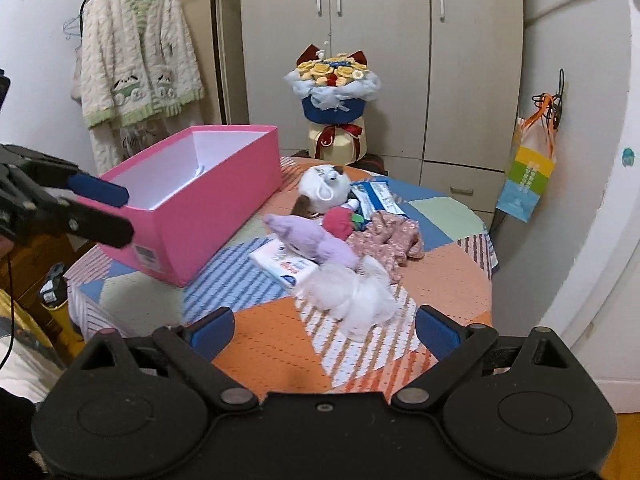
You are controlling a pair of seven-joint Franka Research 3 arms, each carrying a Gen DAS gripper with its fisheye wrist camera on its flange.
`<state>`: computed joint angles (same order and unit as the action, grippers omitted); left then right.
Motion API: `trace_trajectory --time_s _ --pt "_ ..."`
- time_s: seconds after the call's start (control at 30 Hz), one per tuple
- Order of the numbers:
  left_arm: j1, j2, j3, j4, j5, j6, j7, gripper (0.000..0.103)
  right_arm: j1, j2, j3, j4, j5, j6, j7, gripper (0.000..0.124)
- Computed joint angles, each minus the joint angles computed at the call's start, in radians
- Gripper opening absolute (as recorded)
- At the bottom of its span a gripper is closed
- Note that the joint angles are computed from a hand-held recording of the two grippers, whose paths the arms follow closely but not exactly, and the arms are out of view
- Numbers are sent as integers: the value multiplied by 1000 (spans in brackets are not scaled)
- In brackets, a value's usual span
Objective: Organize soft objects
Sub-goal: 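Grasp the white tissue packet with the left gripper while the right grasps the bath puff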
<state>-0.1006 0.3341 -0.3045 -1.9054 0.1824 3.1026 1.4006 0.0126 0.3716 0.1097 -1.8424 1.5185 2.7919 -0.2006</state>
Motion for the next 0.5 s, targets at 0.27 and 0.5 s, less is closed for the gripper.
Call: trace_trajectory --time_s 0.27,0.5 --pt "-303 177 331 223 235 -50 -311 87 -26 177 17 171 33 -30 -87 99" --pt "-517 339 631 405 406 -61 -653 87 -42 353 63 354 -122 -3 41 99"
